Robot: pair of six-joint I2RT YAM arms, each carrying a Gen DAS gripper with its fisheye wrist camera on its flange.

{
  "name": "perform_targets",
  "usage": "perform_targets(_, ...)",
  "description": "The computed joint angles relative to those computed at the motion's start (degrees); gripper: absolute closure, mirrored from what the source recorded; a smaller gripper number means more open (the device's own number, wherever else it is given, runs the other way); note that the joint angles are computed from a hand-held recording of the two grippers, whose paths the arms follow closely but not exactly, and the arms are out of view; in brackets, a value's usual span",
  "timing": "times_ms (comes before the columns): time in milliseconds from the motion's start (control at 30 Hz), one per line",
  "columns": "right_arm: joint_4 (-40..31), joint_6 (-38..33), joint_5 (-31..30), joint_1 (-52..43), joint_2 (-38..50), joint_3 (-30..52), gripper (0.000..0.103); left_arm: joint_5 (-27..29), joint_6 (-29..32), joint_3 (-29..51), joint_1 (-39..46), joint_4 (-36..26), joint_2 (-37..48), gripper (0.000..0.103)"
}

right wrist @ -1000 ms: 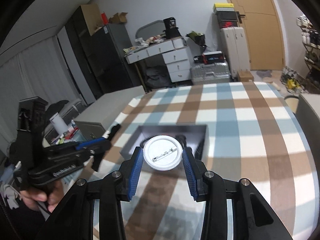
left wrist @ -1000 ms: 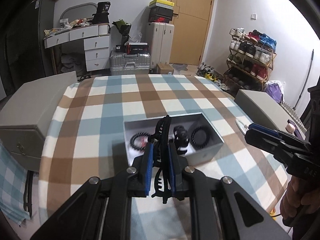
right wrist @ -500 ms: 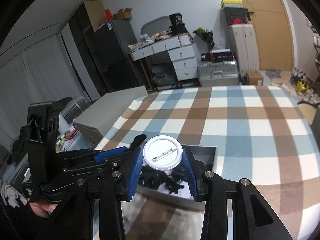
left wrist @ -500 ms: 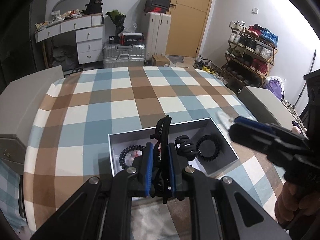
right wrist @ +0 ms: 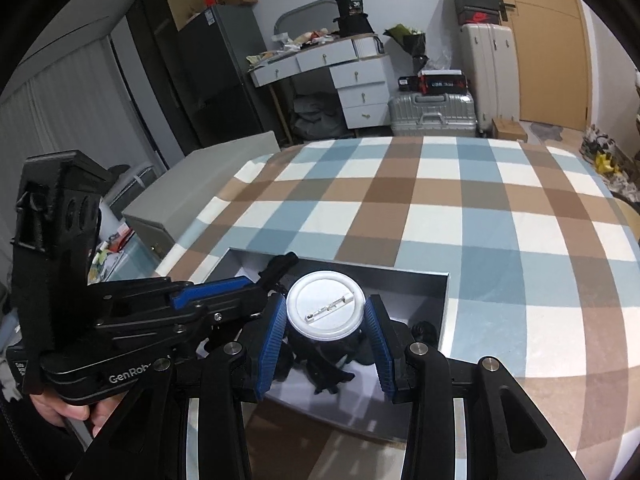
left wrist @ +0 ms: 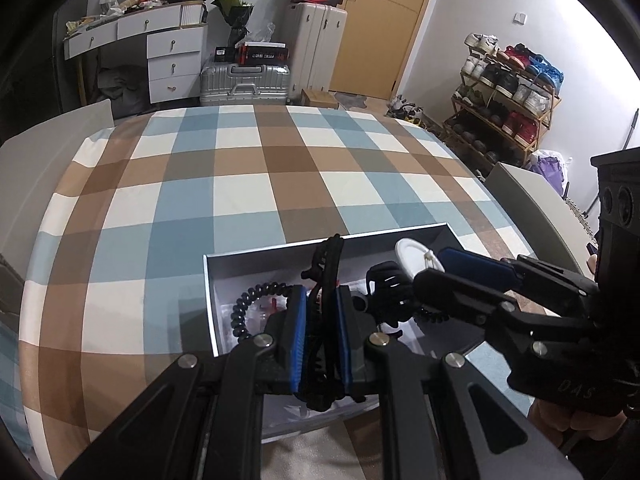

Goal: Organize jewelry
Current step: 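Lower the claw clip and badge into the grey box and open both tools, then withdraw both tools from the grey box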

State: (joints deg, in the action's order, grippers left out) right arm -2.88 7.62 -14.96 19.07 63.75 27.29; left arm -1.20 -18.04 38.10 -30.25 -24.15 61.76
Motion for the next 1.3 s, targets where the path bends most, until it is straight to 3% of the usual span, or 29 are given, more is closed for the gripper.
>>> perform_targets(100, 1.6, 0.4, 0.2, -0.3, -0.1, -0.7, 0.062, -0.5, 0.6, 0.7, -0.2, -0.7, 0.6, 0.093)
perform_targets(167, 2.8, 0.8, -0.2, -0.6, -0.5, -1.3, 0.060, -1.2, 0.6, 1.1, -0.4, -1.6, 0.5, 0.087)
perform_targets(200, 3.2, 1.2, -0.1, -0.8, -0.7, -1.6, 0.051, -1.5, 1.0, 1.1, -0.5, -1.6, 0.5, 0.085)
perform_targets(233, 3.5, 1.7, 0.3, -0.9, -1.6, -2.1, 0.043, -1.6, 1.4, 1.0, -0.7, -1.7, 0.2, 0.077)
perform_targets(367, 1.3, 3.3, 4.1, -0.8, -8.6, -4.0, 0.042, -5.6, 1.6, -0.7, -2.7, -1.1, -4.2, 0.048)
perform_targets(600, -6.5, 4.7, 7.1, -0.7, -23.7, -4.8, 0.023, -13.0, 0.7, -0.9, -6.2, -2.0, -10.4, 0.039)
perform_targets(700, -10.3, 5.3, 8.6, 1.0, -29.2, -4.0, 0.017, -20.3, -0.4, -1.2, -9.5, -2.2, -13.0, 0.024)
perform_targets(767, -11.8, 5.6, 12.1, 3.8, -33.5, -3.9, 0.009, -25.7, -0.7, -1.7, -11.9, -1.8, -15.4, 0.021)
perform_targets(833, -12.6, 5.5, 19.6, 9.1, -36.7, -3.8, 0.000, -28.4, -1.2, -2.6, -13.0, -1.1, -18.4, 0.017)
perform_targets(933, -14.0, 3.8, 29.9, 17.4, -38.4, -3.0, 0.000, -32.6, -2.2, -4.2, -15.1, -0.1, -23.1, 0.001)
perform_targets(1033, -14.4, 3.4, 39.0, 24.4, -39.6, -2.6, 0.000, -36.8, -2.4, -5.3, -16.8, 1.8, -25.7, 0.001)
perform_targets(1167, -13.9, 3.5, 44.8, 28.8, -46.2, -4.3, 0.000, -38.4, -2.2, -6.3, -16.7, 3.9, -27.5, 0.001)
perform_targets(1300, -9.7, 1.4, 53.0, 34.0, -54.0, -8.3, 0.000, -43.7, -0.2, -8.7, -19.4, 8.0, -29.4, 0.001)
